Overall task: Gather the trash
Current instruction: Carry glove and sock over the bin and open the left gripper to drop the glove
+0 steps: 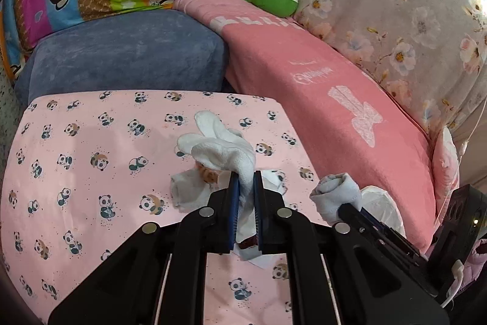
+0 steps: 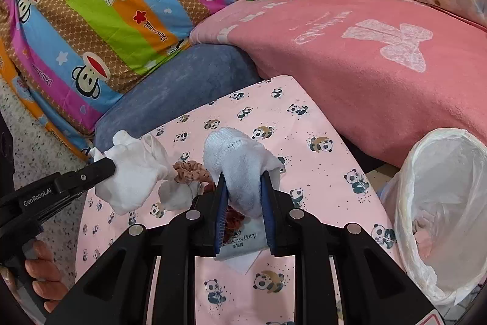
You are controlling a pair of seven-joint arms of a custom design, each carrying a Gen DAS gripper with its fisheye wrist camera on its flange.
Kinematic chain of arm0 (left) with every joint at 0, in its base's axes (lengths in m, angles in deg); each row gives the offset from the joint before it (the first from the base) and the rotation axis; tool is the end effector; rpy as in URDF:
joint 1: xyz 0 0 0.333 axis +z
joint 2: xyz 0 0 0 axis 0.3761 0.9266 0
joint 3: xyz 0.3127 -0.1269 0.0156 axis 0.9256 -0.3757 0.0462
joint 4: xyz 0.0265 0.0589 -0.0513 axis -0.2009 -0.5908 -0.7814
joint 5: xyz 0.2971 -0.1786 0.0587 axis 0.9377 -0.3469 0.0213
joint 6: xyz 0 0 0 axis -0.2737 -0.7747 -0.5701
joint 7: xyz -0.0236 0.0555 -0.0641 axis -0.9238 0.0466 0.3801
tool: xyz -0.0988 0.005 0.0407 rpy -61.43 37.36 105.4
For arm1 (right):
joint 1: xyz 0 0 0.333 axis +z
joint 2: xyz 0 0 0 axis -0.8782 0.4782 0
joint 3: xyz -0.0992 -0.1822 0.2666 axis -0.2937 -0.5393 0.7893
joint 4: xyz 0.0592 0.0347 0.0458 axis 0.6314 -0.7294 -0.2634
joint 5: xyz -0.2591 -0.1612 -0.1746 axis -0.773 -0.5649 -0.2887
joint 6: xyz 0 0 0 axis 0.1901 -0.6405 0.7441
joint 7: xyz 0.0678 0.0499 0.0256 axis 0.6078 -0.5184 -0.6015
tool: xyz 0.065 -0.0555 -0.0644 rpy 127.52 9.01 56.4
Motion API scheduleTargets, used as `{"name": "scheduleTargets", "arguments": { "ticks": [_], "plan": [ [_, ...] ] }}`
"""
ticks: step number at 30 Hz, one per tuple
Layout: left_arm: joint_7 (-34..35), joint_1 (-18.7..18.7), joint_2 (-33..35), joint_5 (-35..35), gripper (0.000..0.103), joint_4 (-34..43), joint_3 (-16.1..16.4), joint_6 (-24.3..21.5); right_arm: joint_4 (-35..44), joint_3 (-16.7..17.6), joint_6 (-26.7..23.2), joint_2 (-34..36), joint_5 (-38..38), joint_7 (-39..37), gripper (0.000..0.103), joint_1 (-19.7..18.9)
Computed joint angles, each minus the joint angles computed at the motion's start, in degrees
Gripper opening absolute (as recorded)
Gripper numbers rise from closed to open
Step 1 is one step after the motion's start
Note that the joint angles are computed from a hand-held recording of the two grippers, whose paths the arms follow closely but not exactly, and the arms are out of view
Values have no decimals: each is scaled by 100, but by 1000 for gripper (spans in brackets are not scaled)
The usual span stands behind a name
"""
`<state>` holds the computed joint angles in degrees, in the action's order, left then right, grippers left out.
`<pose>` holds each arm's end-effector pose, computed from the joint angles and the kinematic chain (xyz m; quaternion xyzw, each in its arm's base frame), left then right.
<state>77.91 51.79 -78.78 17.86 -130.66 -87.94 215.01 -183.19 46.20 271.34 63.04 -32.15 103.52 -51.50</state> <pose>0.5414 -0.0539 0.4393 -0.7412 0.5438 -0.3573 0.1648 0.5901 0.2544 0.3992 -0.6975 0.5947 -0.0948 0.3883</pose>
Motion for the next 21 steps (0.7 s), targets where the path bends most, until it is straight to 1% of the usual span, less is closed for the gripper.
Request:
{"name": "scheduleTargets", "arguments": {
  "ticks": [1,2,3,4,5,7,8,9,11,12,13,14,15,17,18,19,20,21],
  "plan": [
    [-2,-30,-25,9,9,5,-28,4,-148,224,89,-99,114,-107,21,-220],
    [0,-60,-54,13,9,10,-69,-3,-218,331,120,-156,172,-158,21,-328],
    [0,-156,-71,24,9,32,-54,-18,-367,621,212,-248,314,-301,21,-615],
    [2,-284,-85,28,9,59,-5,-39,-451,799,263,-300,405,-392,21,-797],
    [25,-394,-98,14,9,71,34,-52,-623,1158,380,-394,577,-557,21,-1165],
    [23,-835,-96,37,9,143,314,-109,-785,1567,480,-476,740,-722,21,-1597],
    [48,-1016,-90,28,9,182,398,-139,-894,1868,558,-514,839,-826,21,-1908],
    [70,-1197,-70,23,9,224,492,-163,-1044,2286,662,-558,949,-939,21,-2356],
    [172,-1425,-22,-45,9,302,544,-209,-1246,2842,803,-584,958,-962,21,-2965],
    [207,-1562,9,-71,9,360,597,-251,-1406,3270,912,-595,958,-972,21,-3450],
    [254,-1688,53,-99,9,421,632,-287,-1530,3585,994,-592,922,-947,21,-3819],
    [291,-1833,94,-110,9,482,693,-318,-1597,3743,1029,-588,862,-897,21,-4020],
    [303,-2016,148,-91,9,557,790,-356,-1735,4068,1116,-577,810,-852,21,-4421],
    [244,-2436,211,1,9,674,1060,-420,-1989,4605,1274,-547,691,-719,21,-5129],
    [224,-2621,270,58,9,759,1172,-462,-2051,4740,1302,-524,598,-650,21,-5317],
    [213,-2749,304,84,9,820,1230,-497,-2159,4933,1355,-506,523,-576,21,-5608],
    [200,-2885,351,124,9,889,1295,-535,-2220,5028,1380,-489,442,-510,21,-5766],
    [191,-3016,416,173,9,979,1358,-577,-2312,5173,1425,-465,362,-436,21,-6006]
  ]
}}
